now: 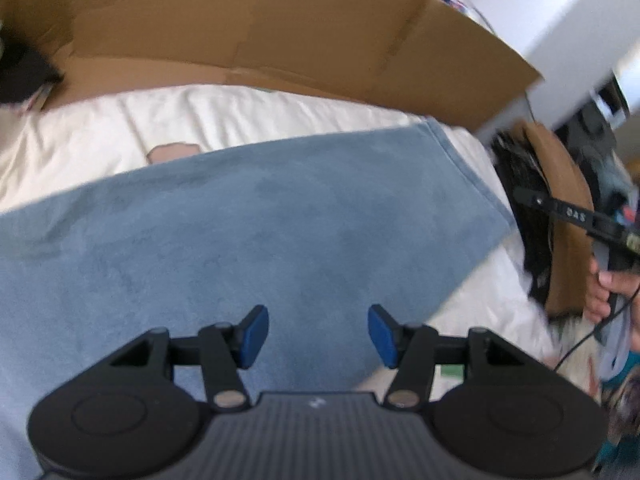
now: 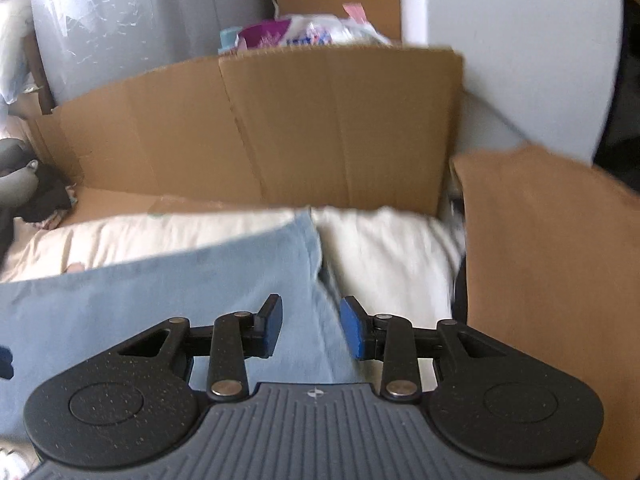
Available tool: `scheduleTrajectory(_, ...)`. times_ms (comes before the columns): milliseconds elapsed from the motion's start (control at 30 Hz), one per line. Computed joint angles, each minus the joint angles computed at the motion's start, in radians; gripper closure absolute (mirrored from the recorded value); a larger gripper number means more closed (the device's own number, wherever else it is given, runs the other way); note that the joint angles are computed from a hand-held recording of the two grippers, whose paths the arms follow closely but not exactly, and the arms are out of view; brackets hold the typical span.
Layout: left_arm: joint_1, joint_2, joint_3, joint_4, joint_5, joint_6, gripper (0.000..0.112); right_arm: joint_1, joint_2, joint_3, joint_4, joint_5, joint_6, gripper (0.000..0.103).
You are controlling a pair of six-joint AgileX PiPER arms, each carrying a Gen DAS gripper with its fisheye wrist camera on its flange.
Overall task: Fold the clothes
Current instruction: 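Open the right gripper and lift both grippers from the jeans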
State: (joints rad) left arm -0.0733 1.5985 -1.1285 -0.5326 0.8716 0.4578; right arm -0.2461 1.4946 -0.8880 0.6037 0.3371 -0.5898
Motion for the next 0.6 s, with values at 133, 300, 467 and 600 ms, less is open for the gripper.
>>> scheduleTrajectory(133,-0.064,0.001,-0.075,0.097,0.049,-0.033,0.054,-0.041,-0.061,0.088,0.103,0.023,-0.059,0.064)
scheduleTrajectory(300,-0.143,0.044,-0.192,0.16,0.124,-0.085,0.051,-0.095,-0.055,0.145,0.235,0.045,-0.047,0.064)
scheduleTrajectory(467,-0.217,0.086,-0.26,0.216,0.17,-0.157,0.048,-0.16,-0.01,0.19,0.455,0.127,-0.186,0.064)
scheduleTrajectory(600,-0.296,0.077,-0.226,0.266,0.065,-0.214,0.048,-0.181,0.022,0.217,0.56,0.145,-0.304,0.063)
